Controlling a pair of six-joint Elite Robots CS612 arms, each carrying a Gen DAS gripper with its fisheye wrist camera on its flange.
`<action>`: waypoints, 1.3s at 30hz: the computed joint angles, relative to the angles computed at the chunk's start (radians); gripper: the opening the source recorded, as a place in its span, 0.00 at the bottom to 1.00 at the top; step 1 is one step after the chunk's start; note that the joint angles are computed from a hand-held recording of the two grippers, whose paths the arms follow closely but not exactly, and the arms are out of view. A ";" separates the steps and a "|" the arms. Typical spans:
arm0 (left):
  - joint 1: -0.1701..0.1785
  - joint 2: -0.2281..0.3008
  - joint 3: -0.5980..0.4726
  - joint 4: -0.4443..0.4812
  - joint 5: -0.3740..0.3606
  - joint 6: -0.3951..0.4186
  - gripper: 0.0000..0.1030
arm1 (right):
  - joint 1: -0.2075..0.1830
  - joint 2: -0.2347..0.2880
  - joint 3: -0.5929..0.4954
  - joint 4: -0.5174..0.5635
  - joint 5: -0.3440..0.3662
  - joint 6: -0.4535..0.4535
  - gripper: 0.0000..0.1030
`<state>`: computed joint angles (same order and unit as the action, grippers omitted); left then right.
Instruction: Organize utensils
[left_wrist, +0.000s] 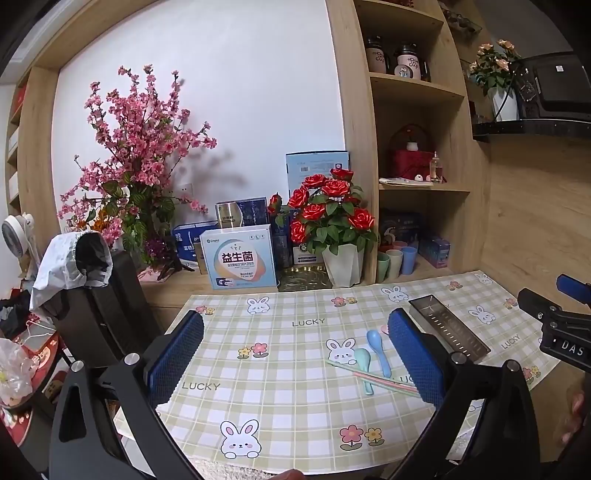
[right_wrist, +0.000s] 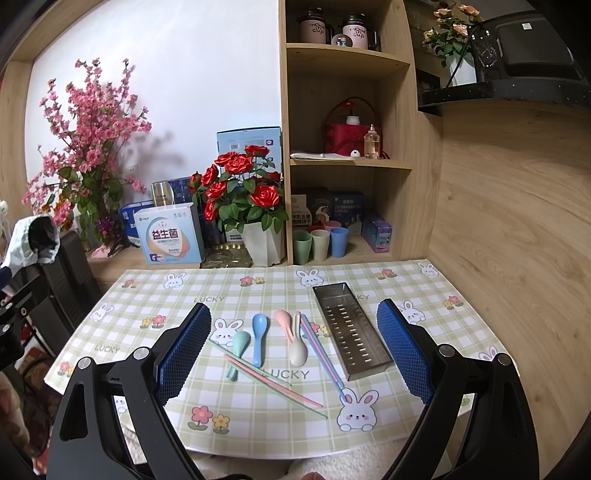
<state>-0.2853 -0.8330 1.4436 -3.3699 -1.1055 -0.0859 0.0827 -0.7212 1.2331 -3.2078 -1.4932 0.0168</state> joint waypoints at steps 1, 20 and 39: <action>0.000 0.000 -0.001 0.001 0.001 0.000 0.95 | 0.000 0.000 0.000 0.000 0.000 0.000 0.86; 0.001 0.000 0.000 0.002 -0.003 -0.001 0.95 | 0.000 0.000 0.000 -0.002 -0.001 0.001 0.86; -0.007 0.000 -0.015 0.017 0.004 -0.004 0.95 | 0.000 0.000 0.000 0.000 0.000 0.001 0.86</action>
<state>-0.2920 -0.8327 1.4282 -3.3533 -1.1016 -0.0902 0.0825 -0.7214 1.2327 -3.2082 -1.4934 0.0176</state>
